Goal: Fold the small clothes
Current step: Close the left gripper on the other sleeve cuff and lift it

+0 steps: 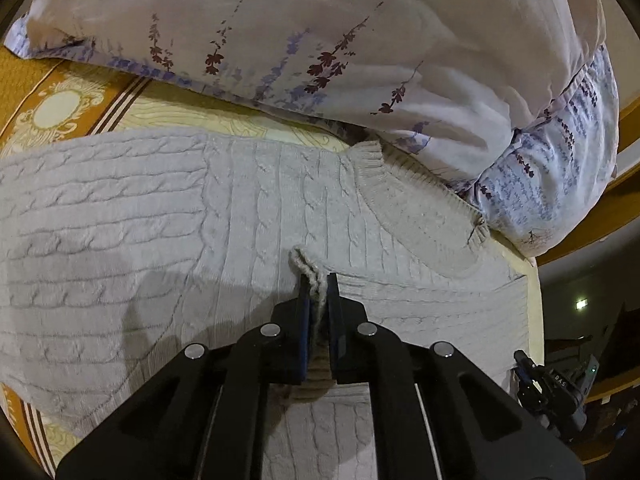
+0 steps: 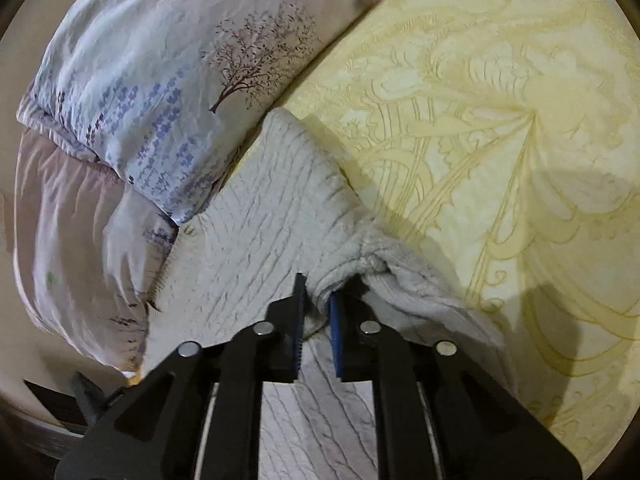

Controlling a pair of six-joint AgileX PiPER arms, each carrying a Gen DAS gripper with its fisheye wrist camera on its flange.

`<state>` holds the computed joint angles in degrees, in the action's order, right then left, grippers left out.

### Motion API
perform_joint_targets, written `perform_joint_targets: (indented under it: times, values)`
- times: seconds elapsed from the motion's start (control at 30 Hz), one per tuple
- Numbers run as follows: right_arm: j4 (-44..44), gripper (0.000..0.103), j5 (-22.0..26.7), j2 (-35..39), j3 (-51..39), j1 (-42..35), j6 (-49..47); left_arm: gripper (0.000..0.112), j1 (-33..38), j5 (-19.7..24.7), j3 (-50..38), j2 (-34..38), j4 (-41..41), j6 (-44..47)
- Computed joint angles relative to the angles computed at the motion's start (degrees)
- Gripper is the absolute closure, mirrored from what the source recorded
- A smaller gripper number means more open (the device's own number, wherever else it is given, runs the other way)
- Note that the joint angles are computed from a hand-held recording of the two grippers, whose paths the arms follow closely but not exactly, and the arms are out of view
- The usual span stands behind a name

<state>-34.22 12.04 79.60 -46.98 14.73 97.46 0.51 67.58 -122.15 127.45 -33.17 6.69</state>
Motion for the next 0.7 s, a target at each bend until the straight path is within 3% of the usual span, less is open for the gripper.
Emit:
perform_joint_targets:
  times: [0.07, 0.13, 0.2, 0.23, 0.27, 0.3, 0.43, 0.6, 0.7]
  values:
    - [-5.63, 0.064, 7.38, -0.57, -2.27, 3.02, 3.89, 0.103, 0.91, 0.82, 0.56, -0.40, -1.53, 0.14]
    - [-12.27, 0.063, 15.55, -1.10, -4.44, 7.49, 8.78, 0.096, 2.76, 0.35, 4.16, -2.83, -3.92, 1.77]
    - [-17.61, 0.053, 23.94, 0.04, -7.48, 12.43, 11.89, 0.077, 5.36, -0.88, 9.48, -6.50, -7.12, 4.25]
    - [-19.14, 0.050, 26.66, 0.66, -8.75, 13.96, 11.69, 0.056, 6.62, -1.87, 12.48, -8.57, -8.12, 5.22]
    - [-19.51, 0.050, 29.46, 1.52, -10.66, 15.47, 10.07, 0.046, 8.63, -3.58, 16.77, -11.49, -9.34, 6.50]
    - [-19.74, 0.050, 32.35, 2.61, -12.89, 16.94, 7.39, 0.046, 10.60, -4.91, 20.49, -13.81, -10.78, 7.98]
    - [-17.46, 0.041, 30.50, 5.06, -16.93, 17.86, -0.99, 0.046, 20.76, -7.15, 30.87, -19.63, -14.72, 9.91]
    - [-7.02, 0.041, 25.50, 9.64, -21.90, 16.44, -10.76, 0.047, 32.90, -9.03, 37.31, -21.35, -16.73, 7.00]
    - [-4.88, 0.039, 25.68, 11.25, -24.63, 17.35, -14.42, 0.051, 36.83, -9.97, 38.74, -20.89, -18.78, 5.73]
